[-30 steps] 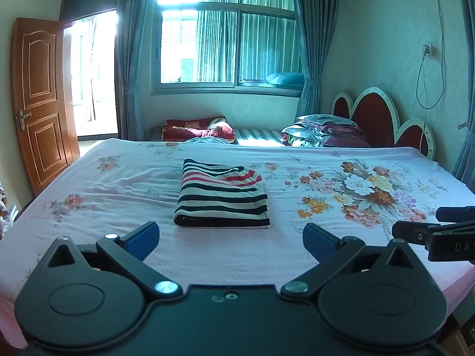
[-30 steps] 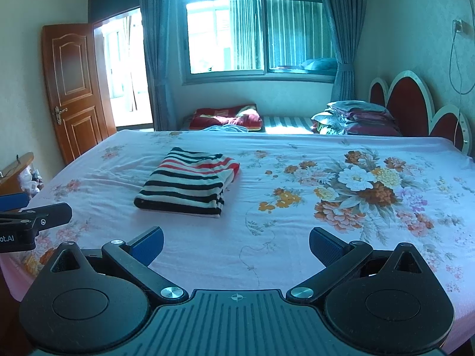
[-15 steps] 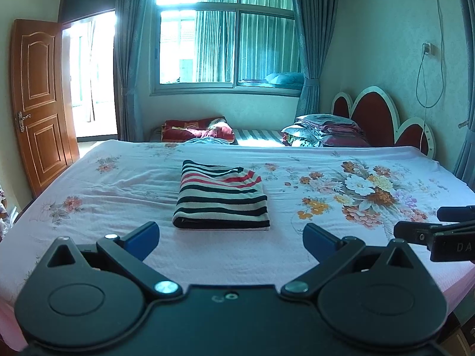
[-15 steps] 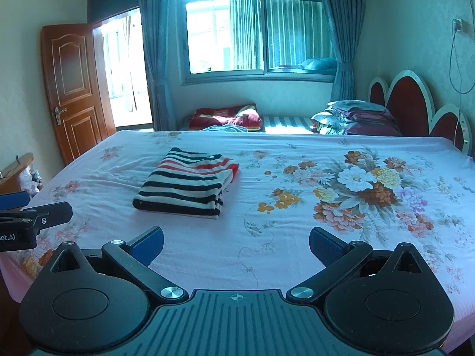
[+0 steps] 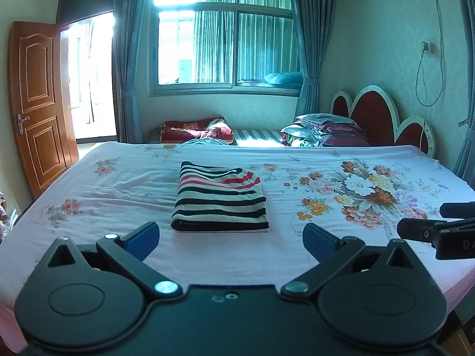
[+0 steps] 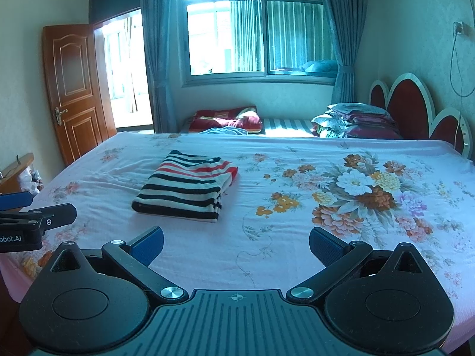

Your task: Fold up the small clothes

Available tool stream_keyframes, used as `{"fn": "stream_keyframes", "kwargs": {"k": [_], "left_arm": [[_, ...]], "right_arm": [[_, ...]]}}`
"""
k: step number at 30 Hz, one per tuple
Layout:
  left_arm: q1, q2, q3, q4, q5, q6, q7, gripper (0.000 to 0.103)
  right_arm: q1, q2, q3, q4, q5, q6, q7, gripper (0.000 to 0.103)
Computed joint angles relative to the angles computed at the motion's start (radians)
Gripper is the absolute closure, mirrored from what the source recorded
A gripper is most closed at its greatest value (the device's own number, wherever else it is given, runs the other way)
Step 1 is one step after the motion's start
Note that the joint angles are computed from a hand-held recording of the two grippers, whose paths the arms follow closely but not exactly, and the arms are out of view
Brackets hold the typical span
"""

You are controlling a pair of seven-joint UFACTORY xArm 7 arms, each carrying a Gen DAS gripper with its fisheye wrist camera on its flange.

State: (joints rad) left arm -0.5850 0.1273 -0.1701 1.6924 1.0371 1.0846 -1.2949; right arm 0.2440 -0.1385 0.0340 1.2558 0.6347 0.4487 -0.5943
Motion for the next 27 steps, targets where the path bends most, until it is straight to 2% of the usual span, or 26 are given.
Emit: {"fn": "stream_keyframes", "kwargs": {"k": [27], "left_arm": [[-0.027, 0.037, 0.019, 0.04, -0.002, 0.015, 0.015, 0.001]], "right_arm": [[-0.016, 0.016, -0.003, 0.018, 0.047, 0.012, -0.048, 0.0]]}}
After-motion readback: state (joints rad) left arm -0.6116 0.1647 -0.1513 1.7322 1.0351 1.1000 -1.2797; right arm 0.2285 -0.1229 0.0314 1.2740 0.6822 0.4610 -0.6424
